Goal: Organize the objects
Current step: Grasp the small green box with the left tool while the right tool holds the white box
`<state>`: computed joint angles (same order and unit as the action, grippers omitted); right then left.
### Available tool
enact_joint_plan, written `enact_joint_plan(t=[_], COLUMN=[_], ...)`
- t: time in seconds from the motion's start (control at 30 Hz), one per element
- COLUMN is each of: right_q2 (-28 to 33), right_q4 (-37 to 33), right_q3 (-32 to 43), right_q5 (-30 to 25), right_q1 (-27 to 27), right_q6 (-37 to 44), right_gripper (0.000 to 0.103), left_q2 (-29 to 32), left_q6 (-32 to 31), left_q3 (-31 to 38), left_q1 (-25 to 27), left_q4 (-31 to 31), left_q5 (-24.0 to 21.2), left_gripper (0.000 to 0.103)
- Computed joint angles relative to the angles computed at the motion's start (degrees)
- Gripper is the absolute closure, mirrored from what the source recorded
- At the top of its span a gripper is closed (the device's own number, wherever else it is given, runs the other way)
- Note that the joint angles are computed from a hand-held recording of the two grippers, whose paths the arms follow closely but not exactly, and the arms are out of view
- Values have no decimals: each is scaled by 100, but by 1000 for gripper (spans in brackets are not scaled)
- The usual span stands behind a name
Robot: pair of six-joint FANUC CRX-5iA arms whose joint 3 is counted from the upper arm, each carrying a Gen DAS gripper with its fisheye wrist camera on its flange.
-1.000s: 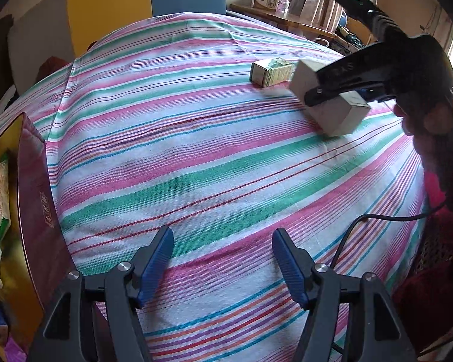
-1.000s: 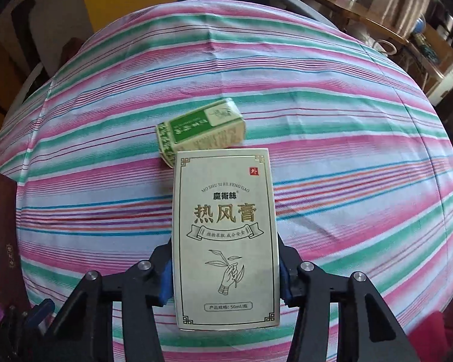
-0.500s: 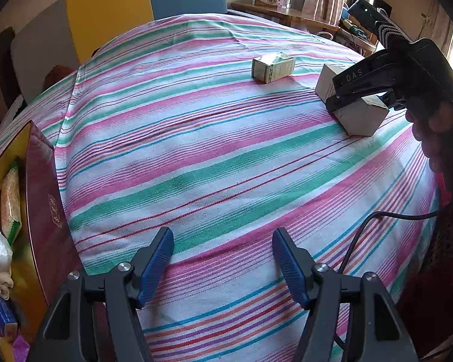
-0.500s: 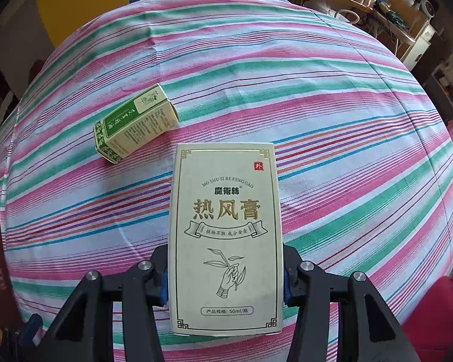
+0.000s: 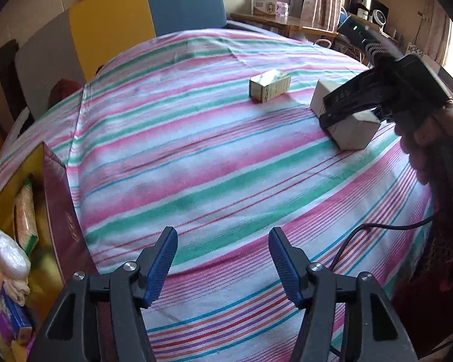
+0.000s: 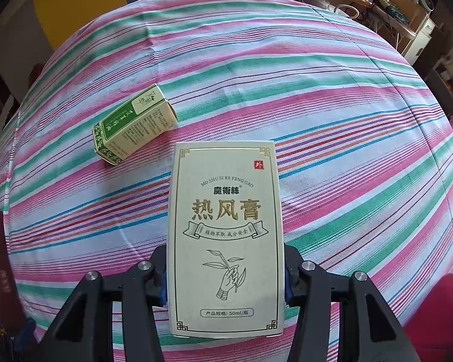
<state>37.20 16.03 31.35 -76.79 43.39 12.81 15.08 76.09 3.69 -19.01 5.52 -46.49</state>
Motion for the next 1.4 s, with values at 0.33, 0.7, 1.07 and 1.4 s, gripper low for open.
enact_joint_plan(t=[0.33, 0.7, 1.07, 1.4], right_q2=[-88, -349, -563, -702], right_q4=[-35, -125, -193, -214], right_q3=[-100, -418, -667, -821], right_q5=[-17, 178, 292, 308], right_q1=[-17, -69, -125, -144], right_q6=[54, -56, -44, -7], right_gripper=[49, 48, 47, 45], left_q2=[-56, 438, 1569, 2933], left_q6=[-268, -352, -494, -1167], left_q3=[305, 1142, 2638, 4545], left_q1=[-90, -260, -356, -403], left_q4=[17, -313, -342, 172], left_q5=[95, -109, -865, -1684], left_gripper=[40, 44, 44, 44])
